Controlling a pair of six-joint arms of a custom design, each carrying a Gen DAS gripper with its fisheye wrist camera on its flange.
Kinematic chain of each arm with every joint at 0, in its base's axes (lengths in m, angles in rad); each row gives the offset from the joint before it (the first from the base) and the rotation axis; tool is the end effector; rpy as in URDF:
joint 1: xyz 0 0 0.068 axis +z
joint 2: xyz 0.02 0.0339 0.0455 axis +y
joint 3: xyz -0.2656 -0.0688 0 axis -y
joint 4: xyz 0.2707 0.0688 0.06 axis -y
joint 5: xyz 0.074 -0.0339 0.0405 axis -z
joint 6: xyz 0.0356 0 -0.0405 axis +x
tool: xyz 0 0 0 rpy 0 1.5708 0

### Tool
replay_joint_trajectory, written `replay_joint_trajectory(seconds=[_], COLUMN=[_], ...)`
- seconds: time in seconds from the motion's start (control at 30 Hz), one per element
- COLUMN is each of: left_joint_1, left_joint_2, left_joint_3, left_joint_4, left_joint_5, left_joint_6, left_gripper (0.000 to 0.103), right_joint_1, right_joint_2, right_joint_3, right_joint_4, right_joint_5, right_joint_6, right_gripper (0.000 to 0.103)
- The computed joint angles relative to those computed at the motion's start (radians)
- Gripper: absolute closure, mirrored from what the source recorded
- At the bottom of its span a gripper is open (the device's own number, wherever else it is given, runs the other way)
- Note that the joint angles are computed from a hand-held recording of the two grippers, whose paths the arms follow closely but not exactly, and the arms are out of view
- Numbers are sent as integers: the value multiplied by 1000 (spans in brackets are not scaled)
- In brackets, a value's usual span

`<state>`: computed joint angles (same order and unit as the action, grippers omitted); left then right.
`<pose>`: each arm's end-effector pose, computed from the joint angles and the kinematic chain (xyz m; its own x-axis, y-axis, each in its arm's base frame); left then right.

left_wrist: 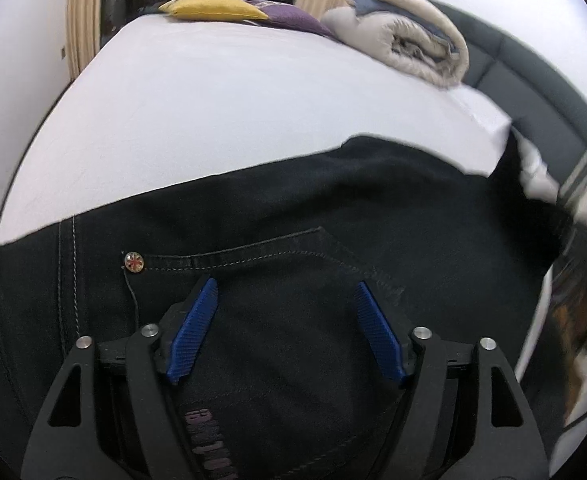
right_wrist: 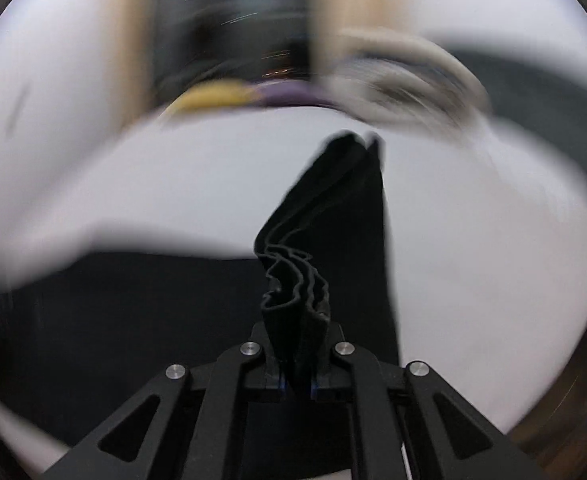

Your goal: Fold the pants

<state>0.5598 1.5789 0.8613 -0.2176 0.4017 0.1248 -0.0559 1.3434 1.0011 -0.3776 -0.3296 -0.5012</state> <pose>0.2861 0.1629 0.1604 -0.7129 -0.3116 -0.6282 -0.2049 0.9493 -0.2383 0.3164 -0.0062 0.2669 -0.4860 -0.4281 -0.7619 -0.4830 0.8581 -0.1741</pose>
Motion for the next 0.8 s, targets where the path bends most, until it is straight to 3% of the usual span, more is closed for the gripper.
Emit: replay_joint_trajectory(seconds=[0.07,0.2,0.4,0.67,0.73,0.8], left_joint_1=[26,54,11,-140,-150,-145], left_joint_2=[-13,-34,46,188,197,210], left_joint_3=[5,11,83,213,223,237], left_joint_4=[-15,-35,-40,-98,-111,-139], left_joint_5=[76,217,420,416,398,409], left_joint_6=[-64,-166,-346,-396,-396,-377], left_gripper=[21,12,9,9,16,49], right_joint_1=[195,389,394,557,595,644], right_joint_2=[-94,-76,-149,-288,-314,-326], right_joint_3=[-150,-287,-308,-344,-352,-357], right_joint_4=[66,216,263,213,192,181], right_joint_5=[194,421,416,423,410,416], right_joint_6=[-160,-176,-124,-79,-56,-39], right_gripper=[95,94,94,94,94,94])
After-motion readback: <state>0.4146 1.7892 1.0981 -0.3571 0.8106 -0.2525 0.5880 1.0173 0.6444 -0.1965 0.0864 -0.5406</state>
